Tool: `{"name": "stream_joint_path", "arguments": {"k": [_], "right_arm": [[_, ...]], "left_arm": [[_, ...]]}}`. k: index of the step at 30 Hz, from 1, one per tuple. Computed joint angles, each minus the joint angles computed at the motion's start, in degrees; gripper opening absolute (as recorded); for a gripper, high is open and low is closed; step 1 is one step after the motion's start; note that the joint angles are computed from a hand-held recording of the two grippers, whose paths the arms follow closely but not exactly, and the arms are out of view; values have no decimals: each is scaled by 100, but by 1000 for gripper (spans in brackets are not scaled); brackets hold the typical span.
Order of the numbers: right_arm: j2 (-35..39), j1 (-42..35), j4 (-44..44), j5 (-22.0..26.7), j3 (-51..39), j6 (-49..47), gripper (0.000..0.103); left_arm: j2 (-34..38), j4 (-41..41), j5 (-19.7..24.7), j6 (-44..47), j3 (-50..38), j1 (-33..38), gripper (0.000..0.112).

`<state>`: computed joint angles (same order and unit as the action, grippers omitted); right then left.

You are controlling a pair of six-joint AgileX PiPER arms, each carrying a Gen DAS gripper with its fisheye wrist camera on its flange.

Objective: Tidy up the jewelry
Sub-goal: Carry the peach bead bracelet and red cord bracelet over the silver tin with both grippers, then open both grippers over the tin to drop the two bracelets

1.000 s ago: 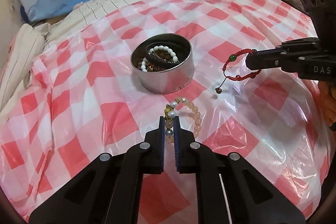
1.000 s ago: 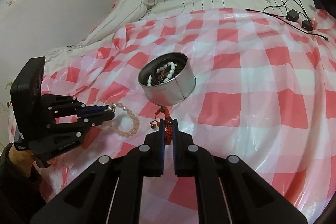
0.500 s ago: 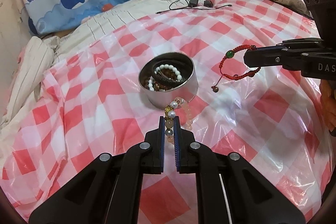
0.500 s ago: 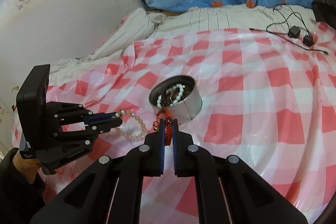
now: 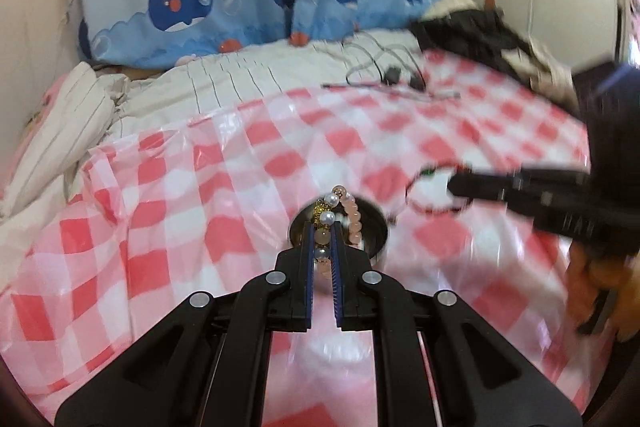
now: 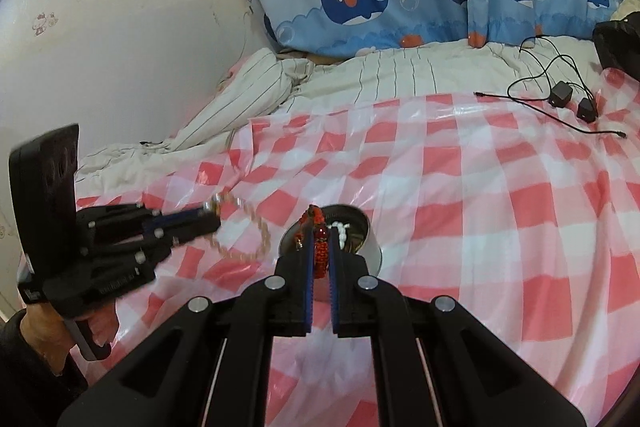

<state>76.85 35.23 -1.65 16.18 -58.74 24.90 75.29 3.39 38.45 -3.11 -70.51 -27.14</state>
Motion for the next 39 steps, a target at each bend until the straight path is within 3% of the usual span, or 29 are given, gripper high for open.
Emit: {"name": "stream_joint_path", "arguments": {"k": [6, 8, 9, 10, 11, 13, 17, 21, 24, 26, 31, 35, 39], "right_arm": [[614, 33, -367, 109, -555, 206, 8], [1059, 44, -518, 420, -981, 229, 35], [1340, 93, -638, 836, -1315, 246, 48], [1523, 161, -988, 1057, -1472, 491, 48], [1498, 190, -1110, 1049, -1410, 642, 48], [1272, 239, -1272, 966, -1151, 842, 48], [714, 273, -1458, 831, -535, 1295, 49], [132, 661, -2132, 939, 310, 2509, 54], [-153, 1194, -2740, 1268, 754, 3620, 56], [-250, 1649, -3292, 1617, 901, 4472, 63], [-345, 2570, -3871, 2483, 1040, 5693, 64], [-419, 3275, -3988, 3045, 1211, 6345, 66], [-280, 3851, -4266, 3495, 1303, 6845, 77]], "left_arm": [[690, -1379, -268, 852, -379, 414, 10], [1243, -1036, 113, 527, -735, 356, 21], [1351, -816, 173, 316, -774, 321, 23], [1383, -750, 212, 218, -734, 335, 23], [1295, -744, 162, 173, -581, 379, 24], [963, -511, -12, -44, -150, 410, 36], [325, -109, 22, -483, 486, 330, 46], [-492, 692, 169, -1432, 1270, -175, 66], [-953, 1547, 536, -2685, 1723, -842, 83], [-1219, 1970, 800, -3496, 1995, -1306, 85], [-1576, 2812, 1584, -5318, 2429, -2520, 93], [-1629, 3201, 2035, -6178, 2652, -3285, 95], [-1621, 3408, 2198, -6678, 2891, -3689, 95]]}}
